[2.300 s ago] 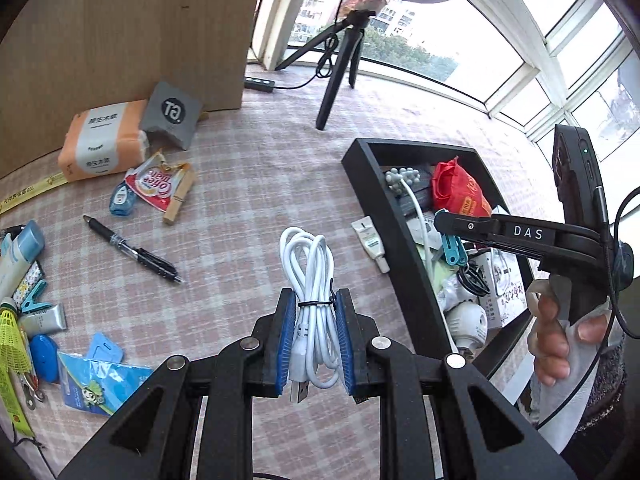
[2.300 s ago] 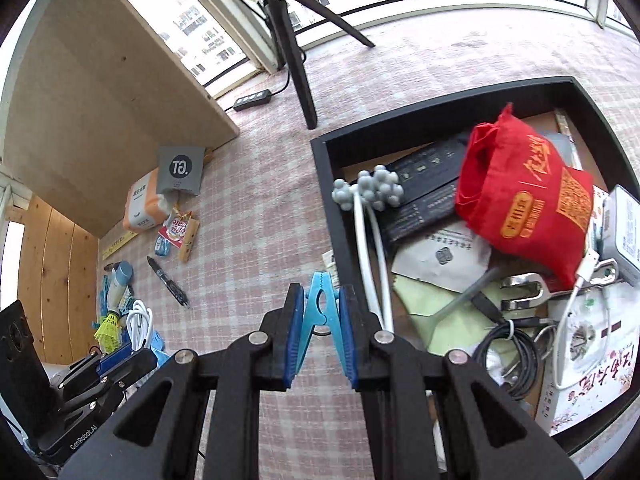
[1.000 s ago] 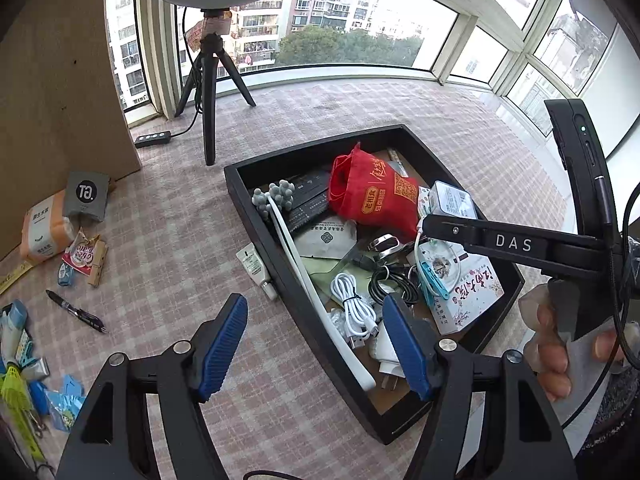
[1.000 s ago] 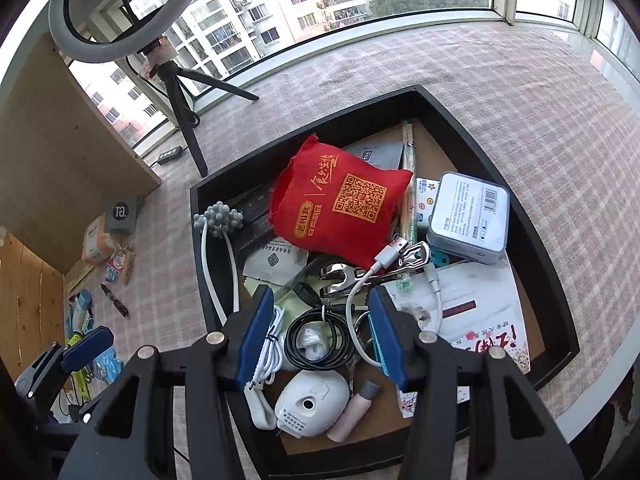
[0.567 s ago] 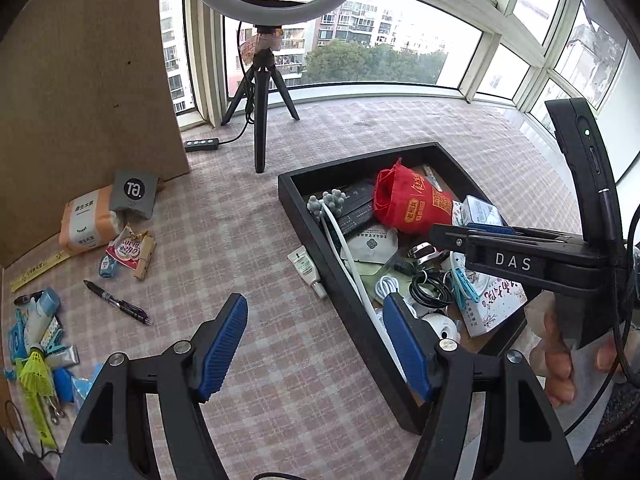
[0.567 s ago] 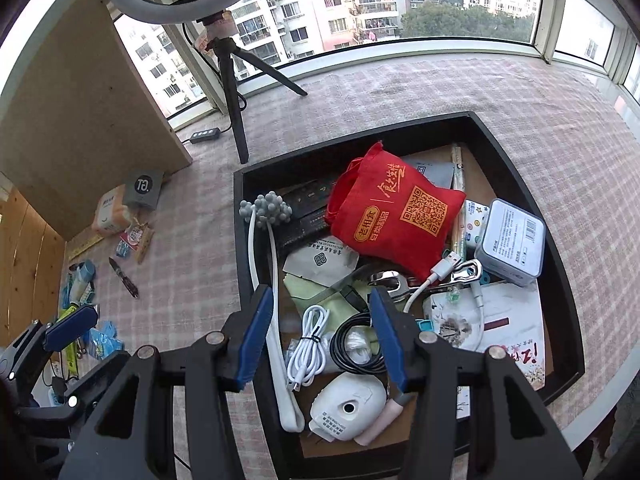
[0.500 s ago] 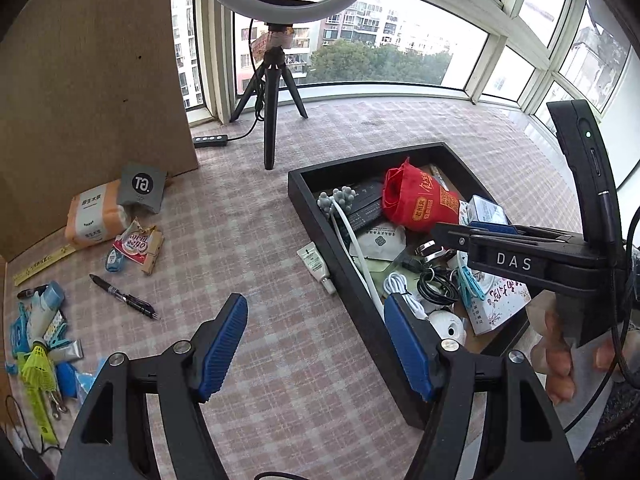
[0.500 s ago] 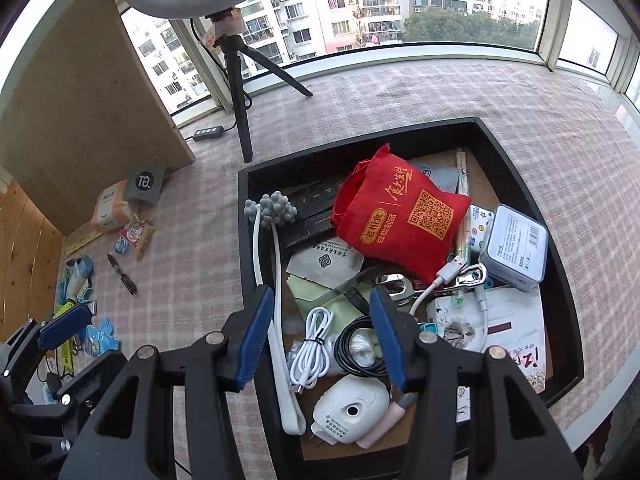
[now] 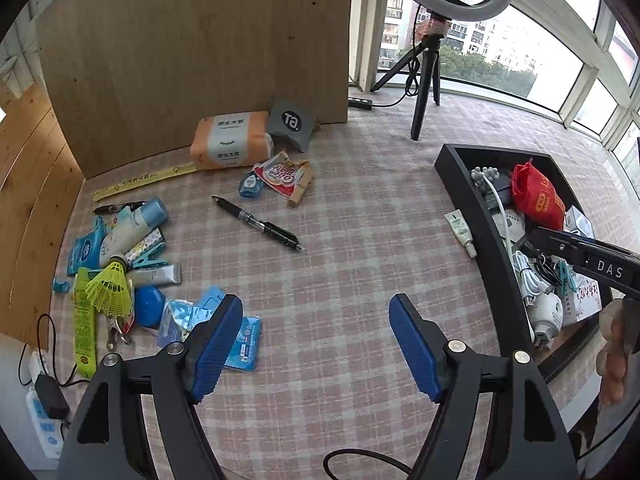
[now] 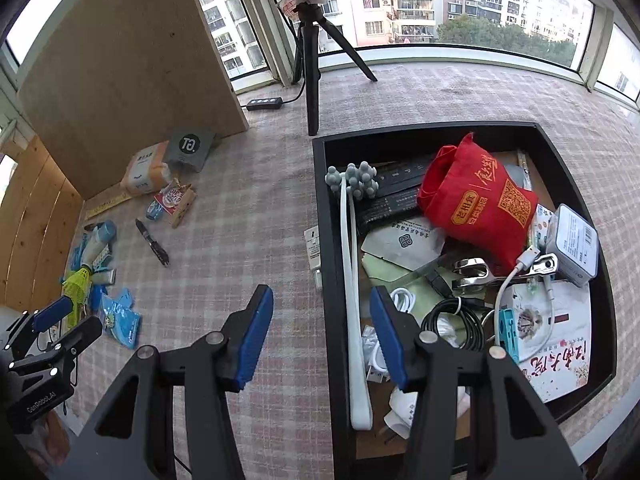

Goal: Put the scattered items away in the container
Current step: 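Move both grippers back from the tray toward the pile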

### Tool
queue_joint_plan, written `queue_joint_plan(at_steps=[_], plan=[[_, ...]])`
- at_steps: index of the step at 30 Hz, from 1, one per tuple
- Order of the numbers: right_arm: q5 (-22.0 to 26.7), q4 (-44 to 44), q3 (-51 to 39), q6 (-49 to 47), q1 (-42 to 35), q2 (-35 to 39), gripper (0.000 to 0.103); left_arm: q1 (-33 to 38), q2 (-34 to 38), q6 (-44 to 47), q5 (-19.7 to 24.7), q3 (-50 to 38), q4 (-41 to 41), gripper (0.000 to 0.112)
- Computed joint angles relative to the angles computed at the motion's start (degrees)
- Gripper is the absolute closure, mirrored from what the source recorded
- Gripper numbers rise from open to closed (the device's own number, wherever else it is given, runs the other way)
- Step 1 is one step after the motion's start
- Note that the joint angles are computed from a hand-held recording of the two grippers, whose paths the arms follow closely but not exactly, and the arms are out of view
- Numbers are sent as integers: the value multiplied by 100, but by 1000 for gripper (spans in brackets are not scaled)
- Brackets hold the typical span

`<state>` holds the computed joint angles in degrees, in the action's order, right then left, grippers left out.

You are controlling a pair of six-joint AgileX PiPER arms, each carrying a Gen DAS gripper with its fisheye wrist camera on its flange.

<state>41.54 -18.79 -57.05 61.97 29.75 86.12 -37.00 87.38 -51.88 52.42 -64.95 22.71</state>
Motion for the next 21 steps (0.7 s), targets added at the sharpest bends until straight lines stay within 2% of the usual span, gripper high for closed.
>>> queue_joint_plan(at_steps=[9,12,21], plan=[[116,-320,-203,635,826,293,53,334,-1054,-483,102,1063,10,36],[319,-474,-303,797,1011,348,53,384,-1253,-467,113,1216,-85,36],[360,-446,-286,1005,1262,339,53,226,-1607,-685,305,1312,-3,36]])
